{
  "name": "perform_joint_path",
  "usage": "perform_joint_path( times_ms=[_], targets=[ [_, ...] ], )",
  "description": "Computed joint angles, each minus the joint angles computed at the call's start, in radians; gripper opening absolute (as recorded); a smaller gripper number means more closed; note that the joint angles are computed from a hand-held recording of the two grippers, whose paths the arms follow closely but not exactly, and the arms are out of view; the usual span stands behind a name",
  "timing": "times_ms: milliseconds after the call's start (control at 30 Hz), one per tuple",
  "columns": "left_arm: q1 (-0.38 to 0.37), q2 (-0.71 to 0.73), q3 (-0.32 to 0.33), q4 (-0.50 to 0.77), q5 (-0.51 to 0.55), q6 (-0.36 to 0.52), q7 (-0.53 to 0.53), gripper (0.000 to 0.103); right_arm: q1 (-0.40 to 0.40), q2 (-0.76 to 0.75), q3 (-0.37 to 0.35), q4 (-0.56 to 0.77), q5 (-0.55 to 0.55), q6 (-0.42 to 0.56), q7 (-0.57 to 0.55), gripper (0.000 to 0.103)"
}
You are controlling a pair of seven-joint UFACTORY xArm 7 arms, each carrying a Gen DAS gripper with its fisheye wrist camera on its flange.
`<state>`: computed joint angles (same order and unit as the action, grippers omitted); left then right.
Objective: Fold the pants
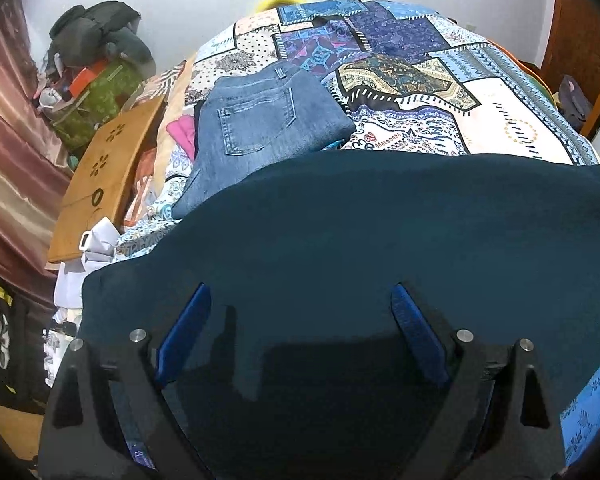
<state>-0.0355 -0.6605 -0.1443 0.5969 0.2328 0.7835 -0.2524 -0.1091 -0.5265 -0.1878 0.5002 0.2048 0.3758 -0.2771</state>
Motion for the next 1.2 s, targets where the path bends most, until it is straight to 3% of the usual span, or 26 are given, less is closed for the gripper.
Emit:
perform_joint_path(
  times_ms=[100, 200, 367, 533, 733, 867, 1000, 1200],
  targets=[
    [-0.007, -0.034, 0.009, -0.011, -0.007, 0.009, 0.012, 0.093, -0.057, 0.049, 0.075, 0.031, -0.079, 0.057, 0.073, 0.021],
    [-0.008, -0.087, 0.016, -0.027, -0.003, 0.022, 0.039, 0.093, -0.057, -0.010, 0.077, 0.029, -0.084, 0.111, 0.119, 0.026],
    [-0.007, -0.155, 0.027, -0.059, -0.016, 0.033, 0.074, 0.093, 0.007, -0.230, 0.027, -0.002, -0.020, 0.246, 0.094, 0.034],
    [-0.017, -0.221, 0.048, -0.099, -0.059, 0.043, 0.108, 0.093, 0.070, -0.453, 0.065, -0.077, 0.016, 0.373, 0.136, 0.048],
    [-0.018, -0.327, 0.087, -0.165, -0.100, 0.087, 0.171, 0.093, 0.143, -0.614, 0.115, -0.185, 0.067, 0.462, 0.261, 0.049],
    [-0.009, -0.398, 0.124, -0.209, -0.132, 0.109, 0.221, 0.096, 0.171, -0.625, 0.148, -0.242, 0.099, 0.422, 0.368, 0.050],
    [0.009, -0.456, 0.162, -0.235, -0.162, 0.129, 0.272, 0.101, 0.197, -0.585, 0.189, -0.245, 0.099, 0.323, 0.476, 0.061],
    [0.038, -0.541, 0.165, -0.285, -0.168, 0.156, 0.343, 0.102, 0.235, -0.500, 0.201, -0.237, 0.059, 0.225, 0.549, 0.061]
  ],
)
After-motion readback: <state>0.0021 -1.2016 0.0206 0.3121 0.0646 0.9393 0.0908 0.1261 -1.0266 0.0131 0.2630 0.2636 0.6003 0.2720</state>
